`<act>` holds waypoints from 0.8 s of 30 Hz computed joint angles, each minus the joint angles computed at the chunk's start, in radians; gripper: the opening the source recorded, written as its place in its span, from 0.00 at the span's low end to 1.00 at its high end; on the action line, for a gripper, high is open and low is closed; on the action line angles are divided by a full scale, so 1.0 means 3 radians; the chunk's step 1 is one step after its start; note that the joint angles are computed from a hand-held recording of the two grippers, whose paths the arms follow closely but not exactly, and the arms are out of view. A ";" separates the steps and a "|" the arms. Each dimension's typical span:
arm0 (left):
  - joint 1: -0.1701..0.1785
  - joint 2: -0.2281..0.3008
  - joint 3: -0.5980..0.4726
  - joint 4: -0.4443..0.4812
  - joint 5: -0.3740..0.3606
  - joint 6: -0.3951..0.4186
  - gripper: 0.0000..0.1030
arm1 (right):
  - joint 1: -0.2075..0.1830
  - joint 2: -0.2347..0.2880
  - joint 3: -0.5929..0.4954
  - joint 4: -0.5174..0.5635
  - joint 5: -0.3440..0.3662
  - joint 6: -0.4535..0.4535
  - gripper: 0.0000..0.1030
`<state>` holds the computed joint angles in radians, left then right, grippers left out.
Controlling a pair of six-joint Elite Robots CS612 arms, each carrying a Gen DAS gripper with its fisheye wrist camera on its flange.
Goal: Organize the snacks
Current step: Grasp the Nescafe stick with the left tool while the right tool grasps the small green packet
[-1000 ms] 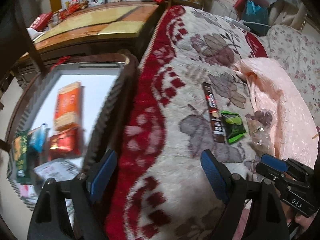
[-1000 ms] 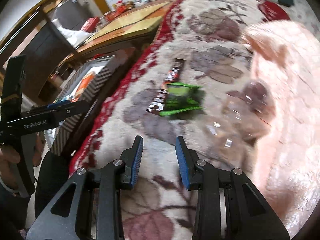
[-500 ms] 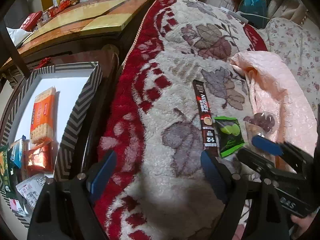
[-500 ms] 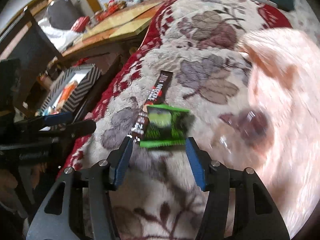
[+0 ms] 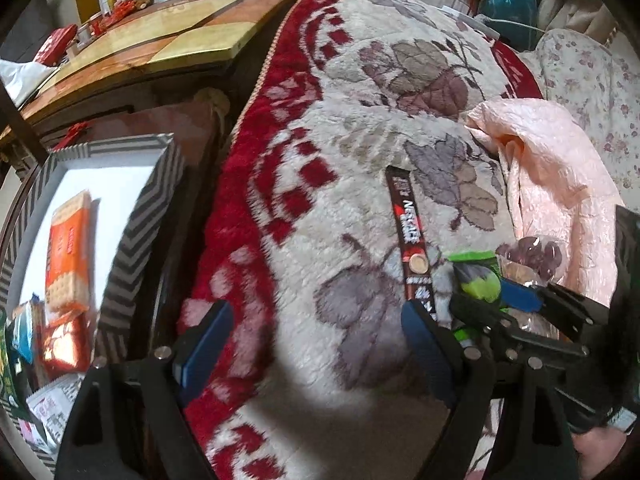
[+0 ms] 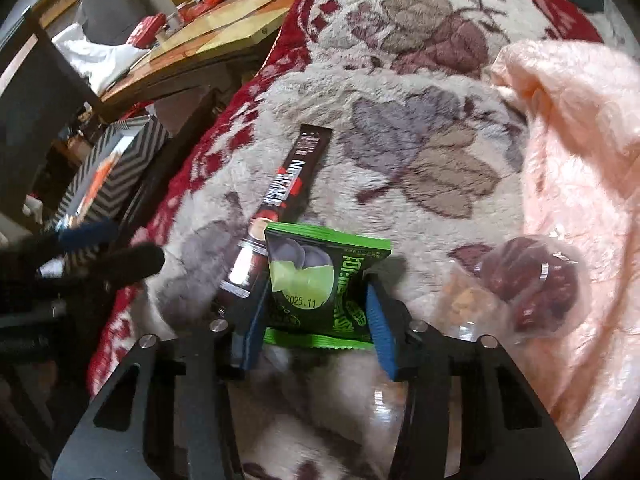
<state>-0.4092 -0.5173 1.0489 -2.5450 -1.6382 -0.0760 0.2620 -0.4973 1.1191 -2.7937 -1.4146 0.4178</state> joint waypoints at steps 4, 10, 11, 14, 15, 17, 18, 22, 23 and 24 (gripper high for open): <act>-0.0043 0.0065 -0.0129 0.0086 -0.0005 0.0048 0.85 | -0.0047 -0.0077 0.0174 -0.0146 0.0000 0.0042 0.38; -0.0101 0.0223 -0.0437 0.0332 -0.0065 0.0056 0.85 | -0.0093 -0.0130 0.0327 -0.0308 0.0098 0.0099 0.38; -0.0110 0.0262 -0.0509 0.0396 -0.0061 0.0049 0.85 | -0.0092 -0.0130 0.0332 -0.0322 0.0103 0.0097 0.38; -0.0128 0.0356 -0.0680 0.0593 -0.0056 0.0050 0.84 | -0.0093 -0.0121 0.0348 -0.0404 0.0109 0.0112 0.38; -0.0130 0.0389 -0.0735 0.0669 -0.0064 0.0050 0.80 | -0.0096 -0.0117 0.0354 -0.0432 0.0125 0.0115 0.38; -0.0142 0.0423 -0.0772 0.0745 0.0033 0.0048 0.68 | -0.0100 -0.0110 0.0359 -0.0455 0.0151 0.0113 0.37; -0.0144 0.0403 -0.0706 0.0621 0.0037 0.0090 0.67 | -0.0102 -0.0107 0.0360 -0.0460 0.0162 0.0110 0.37; -0.0131 0.0363 -0.0599 0.0464 -0.0007 0.0206 0.51 | -0.0105 -0.0096 0.0366 -0.0514 0.0202 0.0122 0.37; -0.0116 0.0360 -0.0596 0.0454 -0.0052 0.0169 0.43 | -0.0106 -0.0094 0.0366 -0.0523 0.0209 0.0128 0.37; -0.0106 0.0356 -0.0591 0.0441 -0.0068 0.0139 0.36 | -0.0105 -0.0096 0.0368 -0.0531 0.0211 0.0137 0.37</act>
<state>-0.4409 -0.4105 0.8717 -2.4127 -1.6587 -0.0343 0.2305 -0.5262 1.2296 -2.9530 -1.3512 0.4590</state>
